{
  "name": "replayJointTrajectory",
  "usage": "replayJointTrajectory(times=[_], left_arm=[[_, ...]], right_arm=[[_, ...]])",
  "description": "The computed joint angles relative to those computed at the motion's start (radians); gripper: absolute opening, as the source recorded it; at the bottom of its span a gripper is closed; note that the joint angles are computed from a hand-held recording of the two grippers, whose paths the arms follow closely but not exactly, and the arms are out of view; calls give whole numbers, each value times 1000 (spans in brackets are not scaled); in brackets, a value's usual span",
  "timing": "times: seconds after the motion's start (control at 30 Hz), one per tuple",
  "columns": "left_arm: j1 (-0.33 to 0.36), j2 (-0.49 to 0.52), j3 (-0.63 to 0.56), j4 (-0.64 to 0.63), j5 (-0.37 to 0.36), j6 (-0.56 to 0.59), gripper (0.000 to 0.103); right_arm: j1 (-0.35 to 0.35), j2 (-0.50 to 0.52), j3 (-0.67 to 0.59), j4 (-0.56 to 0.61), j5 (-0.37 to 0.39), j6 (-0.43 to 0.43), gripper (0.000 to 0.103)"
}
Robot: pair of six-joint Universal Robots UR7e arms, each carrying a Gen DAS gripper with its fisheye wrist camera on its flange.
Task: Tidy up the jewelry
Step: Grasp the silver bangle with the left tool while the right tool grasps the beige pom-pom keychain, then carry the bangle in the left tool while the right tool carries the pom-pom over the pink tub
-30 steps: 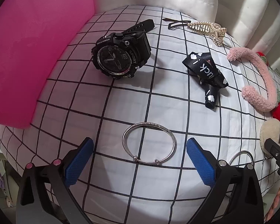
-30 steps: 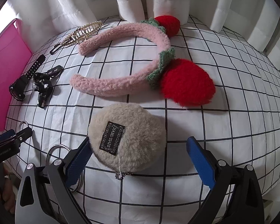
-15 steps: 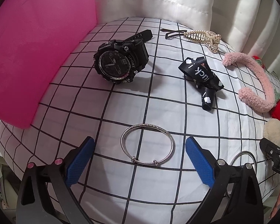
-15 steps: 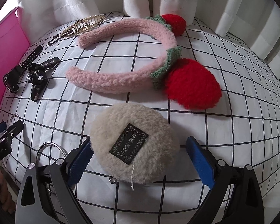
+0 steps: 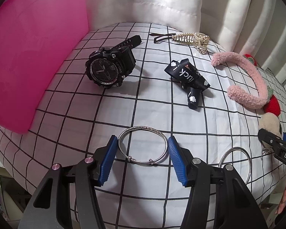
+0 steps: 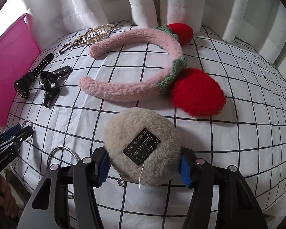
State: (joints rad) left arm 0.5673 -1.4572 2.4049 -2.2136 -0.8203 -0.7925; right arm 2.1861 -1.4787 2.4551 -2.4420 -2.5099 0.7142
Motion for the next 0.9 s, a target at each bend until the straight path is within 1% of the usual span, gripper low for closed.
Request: replayJointTrajectory(times=[0.1, 0.23, 0.43, 0.6, 0.7, 0.77, 0.9], left_arm=[[-19, -19, 1, 13, 5, -2, 53], [-37, -35, -11, 20, 9, -3, 53], [-67, -74, -32, 38, 24, -9, 53], [-93, -109, -66, 70, 53, -15, 53], [-110, -136, -90, 79, 77, -11, 53], [-123, -157, -105, 85, 101, -11, 53], [-148, -200, -142, 103, 169, -8, 53]], right_arm=[[9, -5, -1, -14, 6, -11, 57], [22, -12, -15, -3, 7, -9, 57], [72, -24, -64, 81, -13, 23, 57], [120, -19, -123, 123, -32, 18, 57], [149, 4, -169, 114, -46, -16, 57], [167, 28, -200, 89, -54, -53, 57], [192, 97, -267, -24, -53, -180, 57]])
